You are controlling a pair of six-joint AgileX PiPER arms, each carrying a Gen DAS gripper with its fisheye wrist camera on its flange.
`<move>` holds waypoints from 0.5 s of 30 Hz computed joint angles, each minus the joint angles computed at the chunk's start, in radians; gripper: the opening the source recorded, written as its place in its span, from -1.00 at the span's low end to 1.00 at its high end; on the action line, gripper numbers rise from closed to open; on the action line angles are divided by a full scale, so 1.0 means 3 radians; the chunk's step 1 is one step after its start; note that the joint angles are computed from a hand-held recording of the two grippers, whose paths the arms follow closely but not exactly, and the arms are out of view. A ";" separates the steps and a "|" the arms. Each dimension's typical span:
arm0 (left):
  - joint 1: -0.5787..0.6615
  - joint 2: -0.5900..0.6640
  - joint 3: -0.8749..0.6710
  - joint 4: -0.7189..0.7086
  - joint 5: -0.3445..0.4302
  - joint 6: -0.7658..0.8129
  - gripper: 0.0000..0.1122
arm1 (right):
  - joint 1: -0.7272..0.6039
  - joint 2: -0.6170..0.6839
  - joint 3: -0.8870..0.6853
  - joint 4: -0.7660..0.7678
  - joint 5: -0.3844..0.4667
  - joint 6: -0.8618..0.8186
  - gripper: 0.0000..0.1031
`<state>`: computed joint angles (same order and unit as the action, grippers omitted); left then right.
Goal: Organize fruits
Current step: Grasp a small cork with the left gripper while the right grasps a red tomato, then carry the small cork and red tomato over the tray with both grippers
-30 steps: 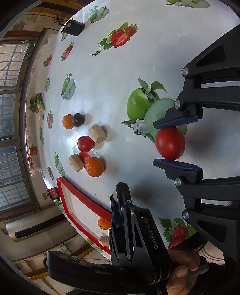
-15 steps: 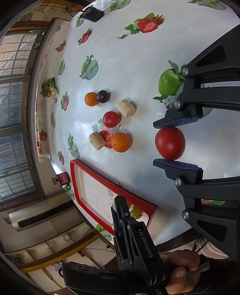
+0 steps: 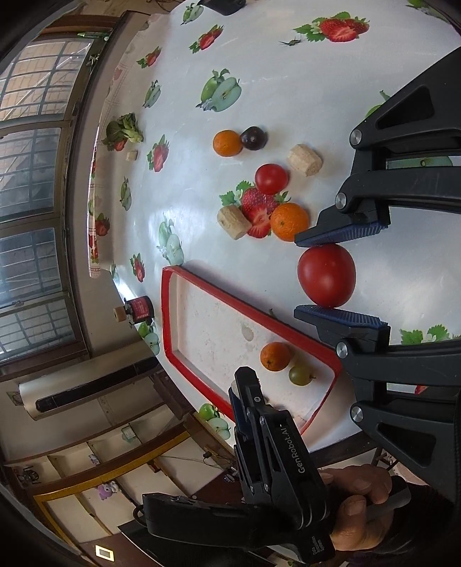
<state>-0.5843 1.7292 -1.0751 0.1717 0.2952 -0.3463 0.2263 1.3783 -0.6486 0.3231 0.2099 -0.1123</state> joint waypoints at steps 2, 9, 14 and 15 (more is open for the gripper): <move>0.0037 0.0002 -0.0009 -0.0036 -0.0002 0.0037 -0.60 | 0.0048 0.0033 -0.0061 -0.0145 0.0009 0.0139 -0.33; 0.0184 0.0044 -0.0055 -0.0233 -0.0002 0.0250 -0.60 | 0.0102 0.0177 -0.0233 -0.0157 0.0042 0.0138 -0.33; 0.0295 0.0075 -0.0072 -0.0329 -0.0005 0.0349 -0.60 | 0.0115 0.0306 -0.0367 -0.0057 0.0054 0.0042 -0.33; 0.0319 0.0080 -0.0079 -0.0344 -0.0005 0.0367 -0.60 | 0.0118 0.0333 -0.0394 0.0009 0.0055 -0.0023 -0.33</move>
<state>-0.4886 1.7532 -1.0989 0.0685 0.2936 -0.2361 0.2617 1.4783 -0.7667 0.3259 0.2265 -0.1193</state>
